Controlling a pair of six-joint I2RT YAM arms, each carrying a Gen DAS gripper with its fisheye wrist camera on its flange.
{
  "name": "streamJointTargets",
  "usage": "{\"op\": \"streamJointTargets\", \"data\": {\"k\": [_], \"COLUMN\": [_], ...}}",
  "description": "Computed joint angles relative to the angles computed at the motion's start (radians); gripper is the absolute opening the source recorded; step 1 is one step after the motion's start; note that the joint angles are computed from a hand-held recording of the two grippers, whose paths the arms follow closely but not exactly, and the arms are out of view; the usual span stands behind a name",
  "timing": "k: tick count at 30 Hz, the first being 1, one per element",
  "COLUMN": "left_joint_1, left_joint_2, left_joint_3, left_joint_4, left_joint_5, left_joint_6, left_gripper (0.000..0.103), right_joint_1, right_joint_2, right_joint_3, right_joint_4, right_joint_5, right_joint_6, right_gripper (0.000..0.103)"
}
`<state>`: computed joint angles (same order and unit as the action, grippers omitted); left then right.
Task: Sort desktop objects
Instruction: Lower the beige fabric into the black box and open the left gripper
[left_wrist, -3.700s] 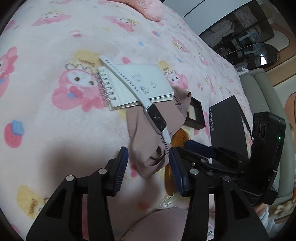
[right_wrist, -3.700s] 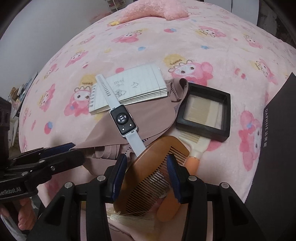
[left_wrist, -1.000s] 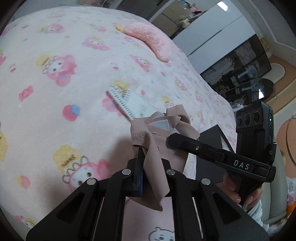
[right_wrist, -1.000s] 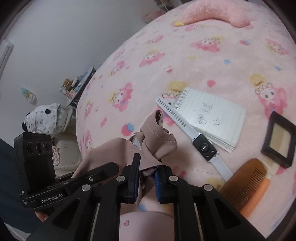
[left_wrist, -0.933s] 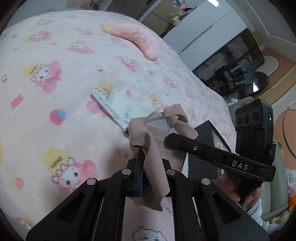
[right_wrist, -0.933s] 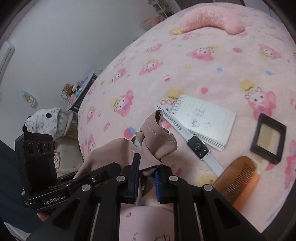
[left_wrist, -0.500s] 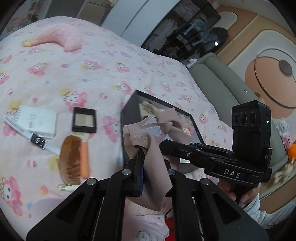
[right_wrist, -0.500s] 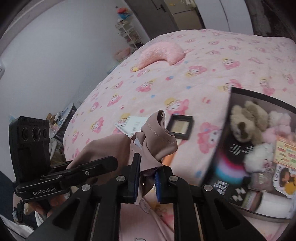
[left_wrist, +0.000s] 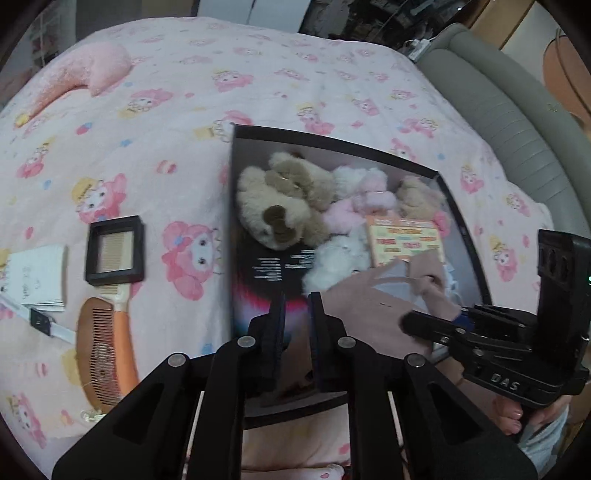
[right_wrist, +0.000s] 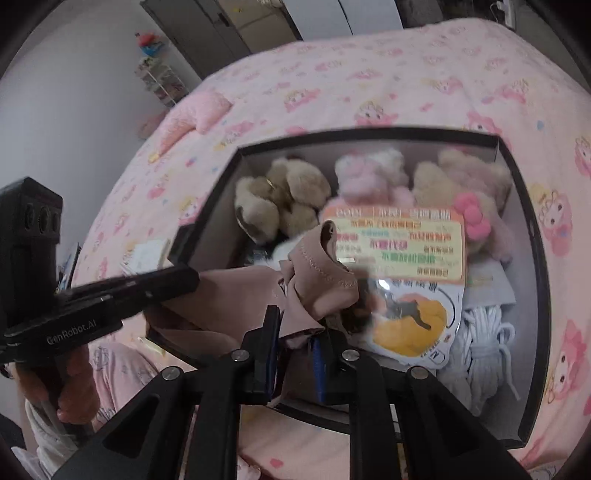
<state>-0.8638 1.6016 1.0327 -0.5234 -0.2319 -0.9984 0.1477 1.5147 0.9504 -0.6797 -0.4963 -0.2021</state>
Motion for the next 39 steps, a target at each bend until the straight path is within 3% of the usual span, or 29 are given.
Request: {"op": "streamJointTargets", "data": {"k": [2,4,5,7,10,12,14,18,22,26,28,31,33,36,39], "left_joint_1": [0.005,0.001,-0.005,-0.006,-0.021,-0.023,-0.023,-0.034,-0.04,-0.054,-0.077,-0.072,-0.071,-0.069,-0.058], "left_joint_2": [-0.049,-0.111,-0.135,-0.125,0.025,0.115,0.179,0.288,0.292,0.175,0.159,0.172,0.223,0.317,0.283], "left_joint_3": [-0.026,-0.062,-0.084,-0.098,-0.003,0.049,0.081,0.207,0.256,0.117,0.099,0.09,0.168,0.312,0.289], "left_joint_4": [-0.009,0.021,0.06,0.147,0.18,0.208,0.237,0.062,-0.105,0.062,0.109,0.194,0.123,-0.096,-0.145], "left_joint_5": [-0.017,-0.039,-0.044,0.017,0.098,0.157,0.202,0.129,0.038,0.08,0.068,0.137,0.138,0.086,0.048], "left_joint_6": [-0.018,-0.035,-0.037,-0.021,0.012,0.021,0.025,-0.026,-0.104,-0.125,-0.108,-0.067,-0.068,-0.121,-0.185], "left_gripper": [0.034,0.043,0.043,0.042,0.031,0.027,0.027,0.027,0.025,0.023,0.023,0.023,0.023,0.023,0.027], "right_joint_1": [-0.011,-0.045,-0.07,-0.124,-0.177,-0.149,-0.129,-0.127,-0.088,-0.026,-0.032,-0.058,-0.074,-0.066,-0.055], "right_joint_2": [0.016,-0.006,-0.021,-0.063,-0.098,-0.109,-0.088,-0.029,-0.021,-0.061,-0.115,-0.153,-0.151,-0.102,-0.052], "right_joint_3": [0.019,0.035,0.038,0.018,-0.025,-0.057,-0.074,-0.071,-0.074,-0.111,-0.141,-0.155,-0.155,-0.139,-0.117], "right_joint_4": [-0.039,-0.063,-0.061,-0.011,0.115,0.183,0.205,0.182,0.166,0.163,0.197,0.254,0.246,0.205,0.164], "right_joint_5": [0.002,-0.009,-0.022,-0.083,-0.161,-0.075,0.002,0.028,0.028,0.022,0.025,0.043,0.013,0.023,0.026], "right_joint_6": [-0.062,-0.112,-0.127,-0.142,-0.026,0.008,0.026,0.025,0.007,-0.024,-0.009,0.041,0.04,0.031,0.012], "right_gripper": [0.02,0.031,0.04,0.041,0.039,0.026,0.023,0.02,0.02,0.02,0.02,0.02,0.02,0.02,0.02]}}
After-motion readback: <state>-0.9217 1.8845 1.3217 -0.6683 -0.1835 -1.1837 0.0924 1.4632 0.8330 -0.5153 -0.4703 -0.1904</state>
